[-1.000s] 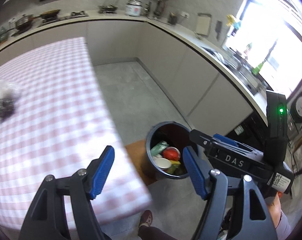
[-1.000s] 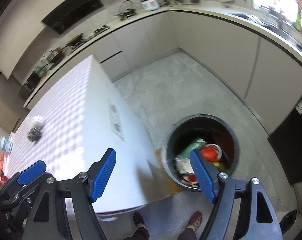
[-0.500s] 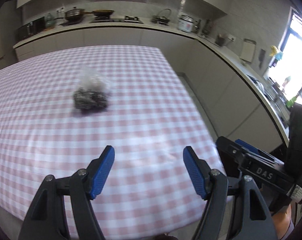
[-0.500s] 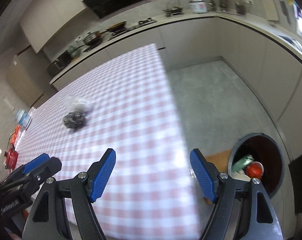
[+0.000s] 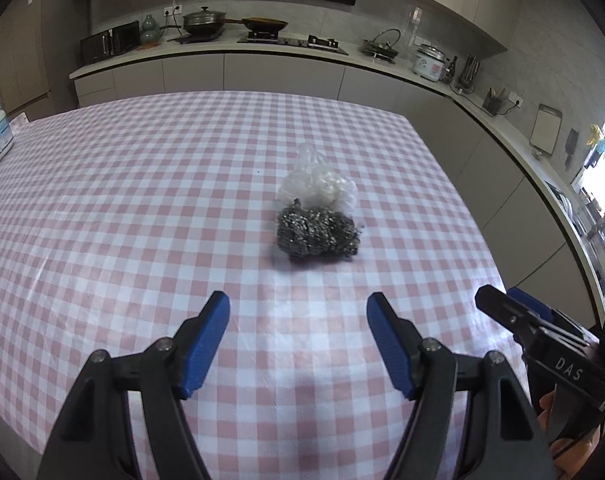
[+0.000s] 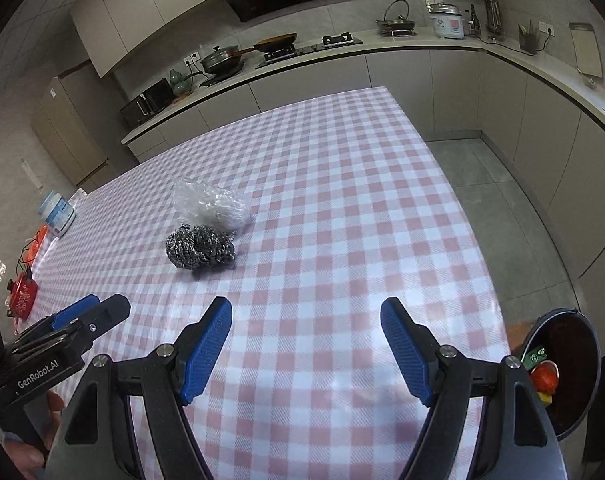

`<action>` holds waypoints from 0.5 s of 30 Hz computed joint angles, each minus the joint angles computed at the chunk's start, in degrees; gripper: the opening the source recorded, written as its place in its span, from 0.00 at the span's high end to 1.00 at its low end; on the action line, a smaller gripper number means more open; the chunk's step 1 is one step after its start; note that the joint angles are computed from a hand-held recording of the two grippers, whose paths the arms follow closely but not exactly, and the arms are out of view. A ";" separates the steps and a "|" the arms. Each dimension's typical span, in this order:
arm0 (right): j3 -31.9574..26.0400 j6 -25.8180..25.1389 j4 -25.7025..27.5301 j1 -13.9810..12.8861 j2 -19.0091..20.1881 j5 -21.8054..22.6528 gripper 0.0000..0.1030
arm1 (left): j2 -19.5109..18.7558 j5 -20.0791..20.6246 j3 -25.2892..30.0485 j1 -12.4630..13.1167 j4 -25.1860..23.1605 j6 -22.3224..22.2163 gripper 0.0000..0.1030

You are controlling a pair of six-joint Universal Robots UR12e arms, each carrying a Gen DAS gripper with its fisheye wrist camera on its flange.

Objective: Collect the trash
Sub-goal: 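Move both open grippers back toward the steel wool and clear bag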

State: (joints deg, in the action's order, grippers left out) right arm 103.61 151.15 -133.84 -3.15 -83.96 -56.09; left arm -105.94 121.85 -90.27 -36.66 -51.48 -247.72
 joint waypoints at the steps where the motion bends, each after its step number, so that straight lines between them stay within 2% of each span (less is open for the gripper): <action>1: -0.15 0.43 -0.21 0.26 0.22 -0.29 0.24 | 0.05 -0.46 -0.22 0.35 0.55 0.76 0.30; 8: -0.87 3.36 -3.11 2.21 1.71 -3.61 0.24 | -0.94 -3.08 0.08 2.29 3.10 5.70 0.30; 15: -2.64 6.82 -5.06 3.54 3.85 -6.57 0.24 | -2.27 -4.52 1.30 3.71 2.78 8.51 0.30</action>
